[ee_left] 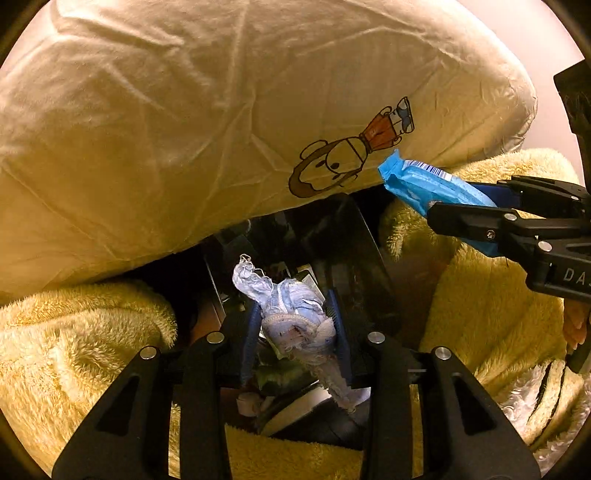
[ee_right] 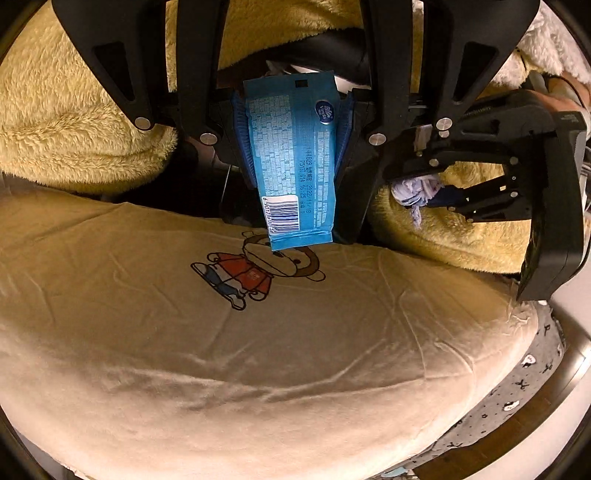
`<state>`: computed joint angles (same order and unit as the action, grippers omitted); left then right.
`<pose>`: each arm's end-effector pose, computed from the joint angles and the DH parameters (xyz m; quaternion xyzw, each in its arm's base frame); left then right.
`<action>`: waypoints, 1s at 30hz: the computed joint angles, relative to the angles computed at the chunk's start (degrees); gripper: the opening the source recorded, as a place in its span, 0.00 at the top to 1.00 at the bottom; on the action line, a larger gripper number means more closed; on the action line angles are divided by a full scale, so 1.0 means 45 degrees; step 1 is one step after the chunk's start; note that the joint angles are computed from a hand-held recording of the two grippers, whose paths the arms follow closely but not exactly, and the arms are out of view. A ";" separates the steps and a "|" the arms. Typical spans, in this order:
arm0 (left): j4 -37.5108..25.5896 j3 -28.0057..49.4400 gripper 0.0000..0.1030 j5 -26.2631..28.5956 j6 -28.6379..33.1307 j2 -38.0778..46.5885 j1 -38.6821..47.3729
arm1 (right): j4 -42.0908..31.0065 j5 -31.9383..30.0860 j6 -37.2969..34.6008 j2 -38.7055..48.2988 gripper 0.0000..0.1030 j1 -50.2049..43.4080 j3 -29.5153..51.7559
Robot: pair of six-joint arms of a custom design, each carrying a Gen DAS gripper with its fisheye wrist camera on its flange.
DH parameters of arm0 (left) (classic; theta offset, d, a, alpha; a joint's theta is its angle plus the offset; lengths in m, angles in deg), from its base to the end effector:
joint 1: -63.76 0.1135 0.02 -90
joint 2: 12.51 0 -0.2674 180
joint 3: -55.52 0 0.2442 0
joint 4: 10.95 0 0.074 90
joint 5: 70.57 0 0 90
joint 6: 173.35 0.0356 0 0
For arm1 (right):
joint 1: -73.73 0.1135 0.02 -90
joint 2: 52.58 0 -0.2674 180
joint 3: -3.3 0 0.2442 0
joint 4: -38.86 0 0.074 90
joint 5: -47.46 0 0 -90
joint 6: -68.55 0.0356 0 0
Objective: Collect trash
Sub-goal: 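Lower the cloth scrap and snack packet into the bin and open both tools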
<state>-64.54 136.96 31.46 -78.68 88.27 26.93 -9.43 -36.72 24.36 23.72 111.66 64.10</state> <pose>0.2616 -0.2052 0.1913 0.3630 0.9142 -0.1405 0.1131 0.1918 0.1449 0.2099 0.0783 0.9696 0.1143 0.2016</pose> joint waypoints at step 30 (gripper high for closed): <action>0.0204 0.3338 0.08 -0.3245 -0.0756 -0.3267 0.0191 | -0.4754 0.6885 0.0400 -0.1724 0.04 0.1119 0.4623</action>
